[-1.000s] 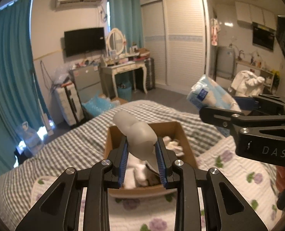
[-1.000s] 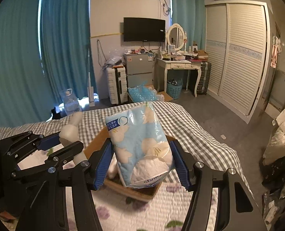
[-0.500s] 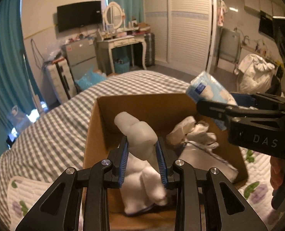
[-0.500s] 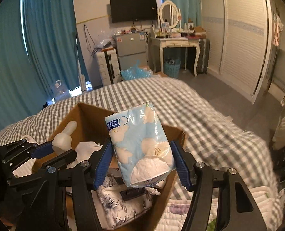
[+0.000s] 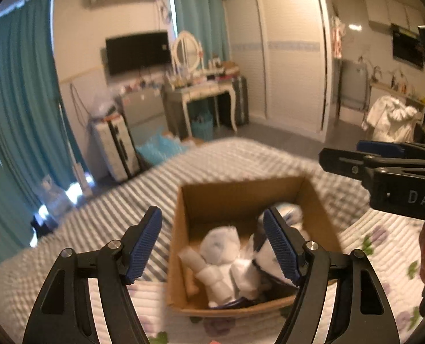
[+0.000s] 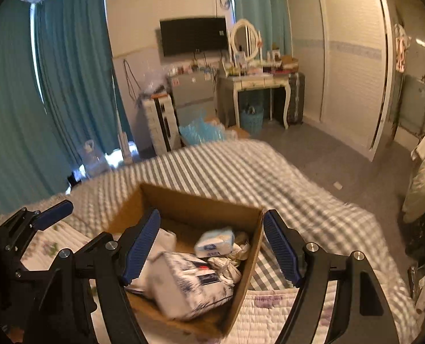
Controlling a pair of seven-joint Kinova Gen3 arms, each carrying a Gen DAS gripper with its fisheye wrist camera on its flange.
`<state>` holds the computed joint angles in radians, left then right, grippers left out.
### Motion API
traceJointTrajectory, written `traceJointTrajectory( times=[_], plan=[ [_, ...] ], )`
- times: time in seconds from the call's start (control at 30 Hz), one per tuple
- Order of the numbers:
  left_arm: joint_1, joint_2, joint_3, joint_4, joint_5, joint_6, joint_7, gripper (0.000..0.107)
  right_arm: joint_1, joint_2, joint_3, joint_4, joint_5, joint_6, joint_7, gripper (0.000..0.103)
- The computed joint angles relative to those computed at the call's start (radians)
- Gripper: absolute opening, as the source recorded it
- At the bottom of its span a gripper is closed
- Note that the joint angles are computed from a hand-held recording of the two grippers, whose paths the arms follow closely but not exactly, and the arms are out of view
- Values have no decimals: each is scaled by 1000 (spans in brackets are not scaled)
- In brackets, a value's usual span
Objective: Organize soft objects
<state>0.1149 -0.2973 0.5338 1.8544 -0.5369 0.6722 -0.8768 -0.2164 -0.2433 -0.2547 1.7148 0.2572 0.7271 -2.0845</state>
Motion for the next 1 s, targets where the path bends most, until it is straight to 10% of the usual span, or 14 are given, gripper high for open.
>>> traceJointTrajectory(
  times=[0.53,1.0],
  plan=[
    [13,-531,-99,-166,150,156,-192,86,229,-451,-268,-271,-17,343,16,103],
    [-67,-667,-170,162,334,-12,-287,86,403,-750,-354,149,-248,63,-23,103]
  ],
)
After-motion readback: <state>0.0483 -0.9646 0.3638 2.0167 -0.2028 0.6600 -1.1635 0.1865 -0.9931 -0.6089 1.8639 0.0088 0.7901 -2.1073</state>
